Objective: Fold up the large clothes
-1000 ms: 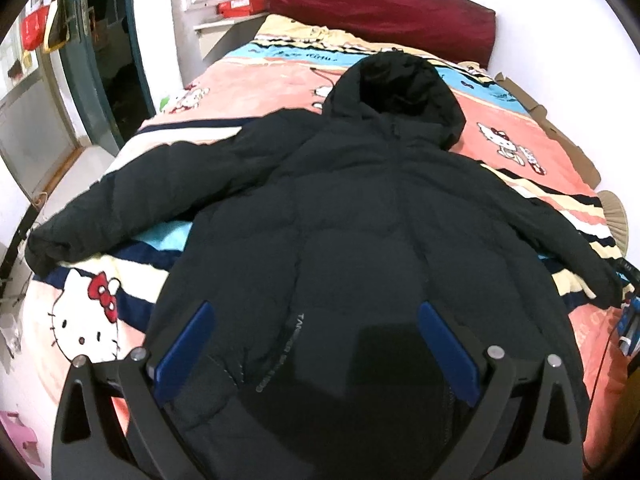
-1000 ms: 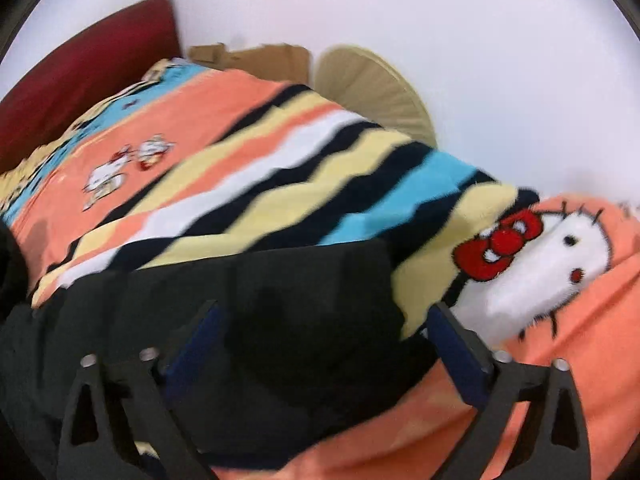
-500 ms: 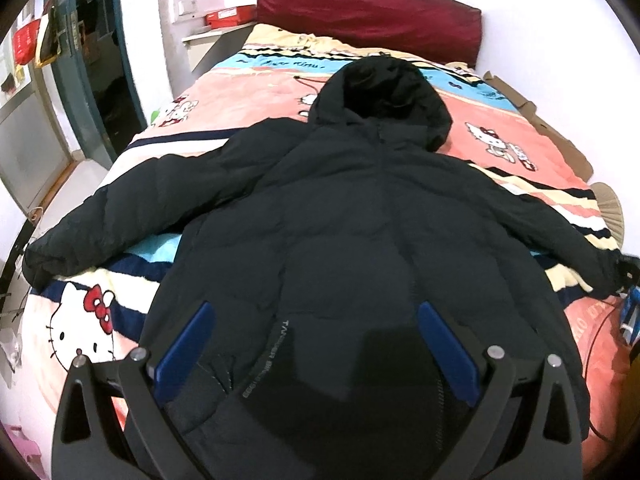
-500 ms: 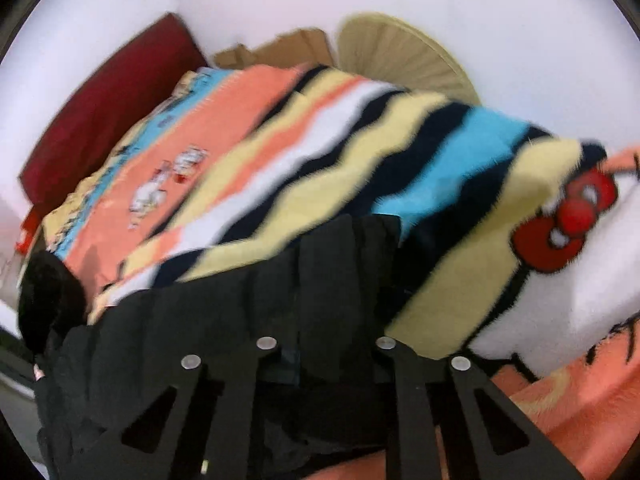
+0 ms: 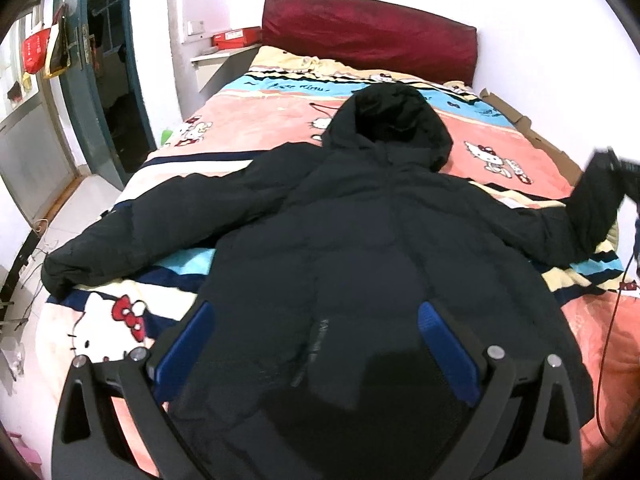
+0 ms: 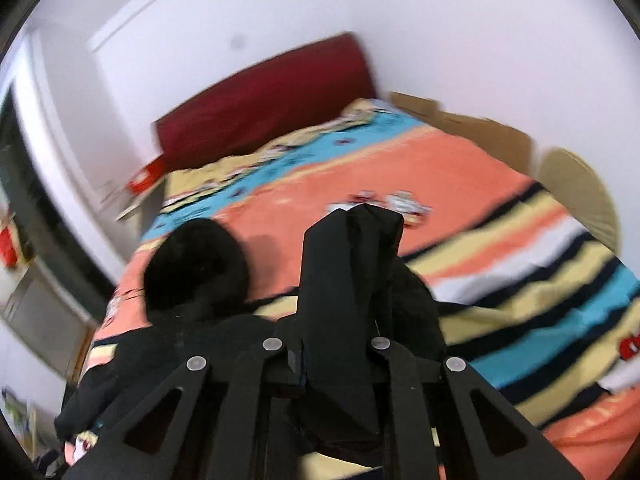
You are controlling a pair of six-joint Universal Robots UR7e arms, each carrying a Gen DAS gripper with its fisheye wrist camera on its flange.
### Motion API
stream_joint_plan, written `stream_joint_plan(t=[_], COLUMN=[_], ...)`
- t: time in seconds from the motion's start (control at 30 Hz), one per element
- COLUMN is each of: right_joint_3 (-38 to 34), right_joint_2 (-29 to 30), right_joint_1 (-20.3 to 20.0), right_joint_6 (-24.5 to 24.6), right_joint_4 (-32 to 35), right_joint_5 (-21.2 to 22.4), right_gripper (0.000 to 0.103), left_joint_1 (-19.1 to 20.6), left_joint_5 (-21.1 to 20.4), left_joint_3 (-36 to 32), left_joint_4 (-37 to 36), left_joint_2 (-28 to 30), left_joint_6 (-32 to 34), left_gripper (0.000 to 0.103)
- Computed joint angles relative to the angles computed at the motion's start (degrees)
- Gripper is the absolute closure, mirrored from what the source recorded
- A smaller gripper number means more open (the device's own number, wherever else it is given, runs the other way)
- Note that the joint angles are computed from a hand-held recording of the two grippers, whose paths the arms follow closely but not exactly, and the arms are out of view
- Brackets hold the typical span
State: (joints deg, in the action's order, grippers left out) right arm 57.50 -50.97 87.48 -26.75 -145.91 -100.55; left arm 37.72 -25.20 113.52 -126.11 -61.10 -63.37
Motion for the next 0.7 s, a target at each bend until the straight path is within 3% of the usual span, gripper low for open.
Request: stream_joint_plan(t=[0.3,0.7], right_joint_3=[7.7,19.1], right_joint_2=[3.9,13.0], right_joint_1=[8.6,16.2], right_joint_6=[-4.4,-10.2], right_joint_4=[-2.5,-6.0], right_joint_5=[0.6,-5.8], right_gripper=[0.09,0.09], left_joint_1=[1.1,3.6], left_joint_5=[-0.1,3.9], left_joint_3=[6.1,10.1], left_joint_4=[0.9,18.4], left_joint_2=[-8.3,-18.9], left_joint_6=[-2.7,-18.1], left_gripper=[0.0,0.0])
